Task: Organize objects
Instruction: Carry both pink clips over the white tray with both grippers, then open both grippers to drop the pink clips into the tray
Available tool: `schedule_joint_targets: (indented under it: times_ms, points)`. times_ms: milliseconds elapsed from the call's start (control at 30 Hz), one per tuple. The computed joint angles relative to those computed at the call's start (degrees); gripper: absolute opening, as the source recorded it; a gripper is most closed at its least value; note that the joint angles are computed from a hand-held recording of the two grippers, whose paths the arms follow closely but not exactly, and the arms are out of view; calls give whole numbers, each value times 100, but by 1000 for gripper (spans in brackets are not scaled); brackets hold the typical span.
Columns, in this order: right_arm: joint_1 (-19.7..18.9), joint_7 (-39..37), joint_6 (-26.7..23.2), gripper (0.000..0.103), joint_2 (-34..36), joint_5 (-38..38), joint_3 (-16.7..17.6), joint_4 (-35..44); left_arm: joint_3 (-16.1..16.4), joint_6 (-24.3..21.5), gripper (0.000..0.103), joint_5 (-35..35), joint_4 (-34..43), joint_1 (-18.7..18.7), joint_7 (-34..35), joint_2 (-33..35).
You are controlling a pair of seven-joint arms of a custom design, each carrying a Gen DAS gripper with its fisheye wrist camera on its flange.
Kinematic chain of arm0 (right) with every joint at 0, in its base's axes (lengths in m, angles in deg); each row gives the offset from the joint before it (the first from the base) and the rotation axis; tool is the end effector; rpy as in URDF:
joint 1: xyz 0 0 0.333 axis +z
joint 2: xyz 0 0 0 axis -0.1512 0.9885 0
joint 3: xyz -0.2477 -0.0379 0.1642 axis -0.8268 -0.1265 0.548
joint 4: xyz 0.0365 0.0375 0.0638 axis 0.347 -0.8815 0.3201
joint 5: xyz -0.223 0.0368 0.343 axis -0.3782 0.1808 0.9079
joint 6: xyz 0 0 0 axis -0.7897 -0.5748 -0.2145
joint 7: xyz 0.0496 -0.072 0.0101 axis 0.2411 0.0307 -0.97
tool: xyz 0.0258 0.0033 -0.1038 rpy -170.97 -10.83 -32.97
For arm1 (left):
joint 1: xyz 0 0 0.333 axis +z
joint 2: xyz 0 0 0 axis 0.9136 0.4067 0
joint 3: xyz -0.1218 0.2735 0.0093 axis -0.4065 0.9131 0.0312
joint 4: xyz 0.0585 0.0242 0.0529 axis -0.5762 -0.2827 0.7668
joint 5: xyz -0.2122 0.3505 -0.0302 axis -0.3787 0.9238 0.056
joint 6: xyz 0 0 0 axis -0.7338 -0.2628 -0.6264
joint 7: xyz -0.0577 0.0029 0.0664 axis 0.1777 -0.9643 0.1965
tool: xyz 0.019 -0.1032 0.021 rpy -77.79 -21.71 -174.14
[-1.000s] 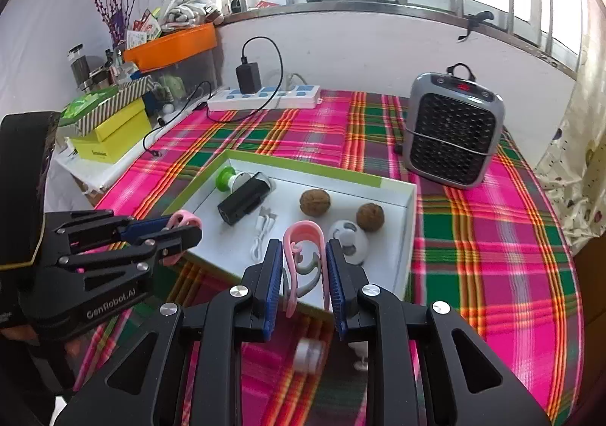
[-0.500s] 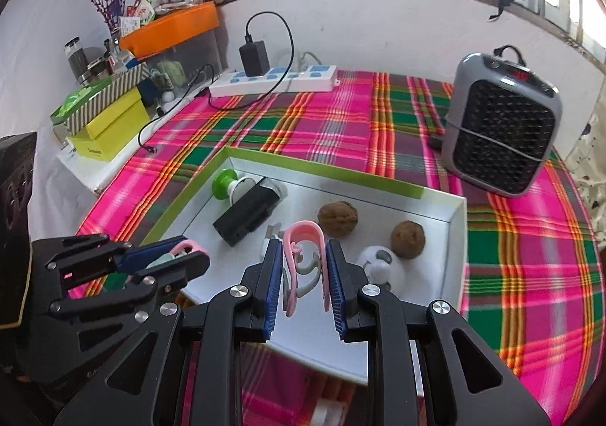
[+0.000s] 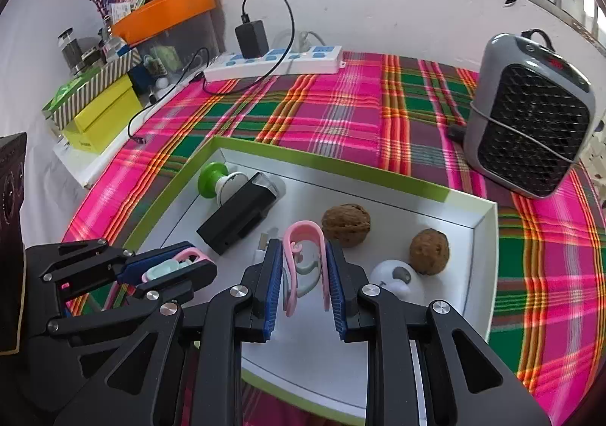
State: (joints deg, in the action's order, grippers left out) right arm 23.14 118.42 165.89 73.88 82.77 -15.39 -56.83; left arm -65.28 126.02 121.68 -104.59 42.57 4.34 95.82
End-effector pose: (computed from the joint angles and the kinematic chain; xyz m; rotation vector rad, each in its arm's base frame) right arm 0.5561 0.4357 0.4944 -2.1488 1.2284 -0.2632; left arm 0.5091 -0.4052 0.4814 -1.8458 1.9172 -0.7497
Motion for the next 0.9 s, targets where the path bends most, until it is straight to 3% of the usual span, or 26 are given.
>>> schedule_joint_targets:
  times_ms: [900]
  points:
    - [107,152,-538,25,519,-148,-103,662,49,-119,17,19,174,-53,130,209]
